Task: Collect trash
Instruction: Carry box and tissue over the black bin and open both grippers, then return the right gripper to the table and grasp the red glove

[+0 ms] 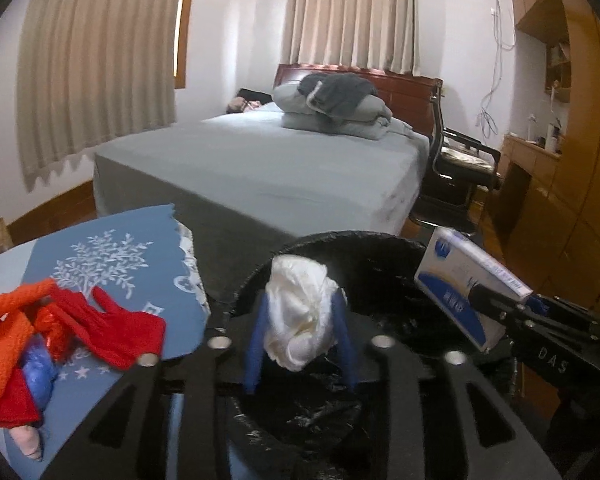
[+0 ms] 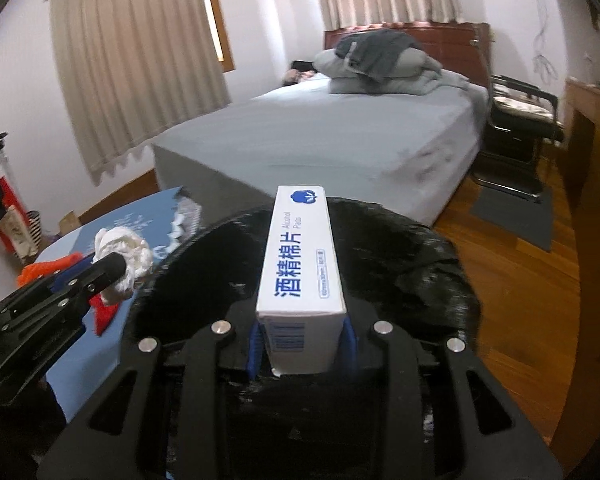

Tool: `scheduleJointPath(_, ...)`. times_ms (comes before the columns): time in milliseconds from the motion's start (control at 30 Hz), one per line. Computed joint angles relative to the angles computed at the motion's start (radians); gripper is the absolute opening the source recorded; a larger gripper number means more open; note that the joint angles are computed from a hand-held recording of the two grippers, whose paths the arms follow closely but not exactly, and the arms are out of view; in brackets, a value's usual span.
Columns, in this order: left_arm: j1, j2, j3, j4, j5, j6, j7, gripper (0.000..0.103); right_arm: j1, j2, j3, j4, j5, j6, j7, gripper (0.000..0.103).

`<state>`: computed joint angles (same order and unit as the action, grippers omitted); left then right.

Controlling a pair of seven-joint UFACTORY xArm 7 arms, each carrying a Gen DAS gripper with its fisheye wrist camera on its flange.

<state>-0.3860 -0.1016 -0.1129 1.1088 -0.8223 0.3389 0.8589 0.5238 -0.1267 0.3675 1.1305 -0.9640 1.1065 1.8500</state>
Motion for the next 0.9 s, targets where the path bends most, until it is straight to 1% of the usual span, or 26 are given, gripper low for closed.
scheduleJointPath(33,-0.003,-0.004,0.001,-0.007,-0.015,-0.006,0.013,0.053,0.001,-0.002,0.001,-0.002,0.002,0.010,0.003,0.040)
scheduleJointPath(67,-0.003,-0.006,0.004,-0.010,-0.025,-0.008,0.021,0.054,0.002,0.003,0.005,0.003,0.002,0.029,0.006,0.051)
scheduleJointPath(100,0.000,-0.011,0.007,-0.012,-0.025,-0.007,0.021,0.055,0.004,0.006,0.007,0.005,-0.002,0.036,0.009,0.058)
scheduleJointPath(133,0.004,-0.016,0.010,-0.017,-0.022,-0.011,0.016,0.059,0.007,0.010,0.008,0.008,-0.009,0.042,0.012,0.060)
scheduleJointPath(167,0.005,-0.019,0.012,-0.020,-0.021,-0.017,0.014,0.061,0.010,0.016,0.009,0.015,-0.015,0.050,0.010,0.067)
scheduleJointPath(200,0.008,-0.028,0.018,-0.028,-0.026,-0.027,0.019,0.066,0.014,0.026,0.010,0.025,-0.025,0.057,0.009,0.077)
scheduleJointPath(233,0.012,-0.036,0.023,-0.037,-0.021,-0.042,0.017,0.067,0.018,0.037,0.010,0.038,-0.036,0.064,0.007,0.081)
scheduleJointPath(267,0.017,-0.042,0.025,-0.045,-0.003,-0.056,0.004,0.070,0.026,0.048,0.011,0.053,-0.048,0.076,0.007,0.087)
scheduleJointPath(300,0.022,-0.047,0.032,-0.050,0.011,-0.063,-0.005,0.073,0.034,0.064,0.009,0.070,-0.065,0.079,0.001,0.089)
scheduleJointPath(367,0.032,-0.061,0.049,-0.067,0.026,-0.083,-0.014,0.077,0.048,0.086,-0.003,0.101,-0.079,0.069,-0.010,0.092)
scheduleJointPath(433,0.043,-0.074,0.063,-0.084,0.054,-0.111,-0.036,0.079,0.060,0.124,-0.018,0.146,-0.098,0.033,-0.018,0.092)
scheduleJointPath(567,0.078,-0.088,0.094,-0.111,0.145,-0.153,-0.112,0.080,0.100,0.224,-0.060,0.261,-0.141,-0.037,-0.070,0.092)
scheduleJointPath(700,0.125,-0.087,0.126,-0.129,0.236,-0.198,-0.180,0.080,0.143,0.370,-0.107,0.439,-0.161,-0.115,-0.167,0.092)
scheduleJointPath(900,0.205,-0.069,0.155,-0.142,0.380,-0.251,-0.290,0.080,0.187,0.567,-0.162,0.685,-0.095,-0.205,-0.319,0.092)
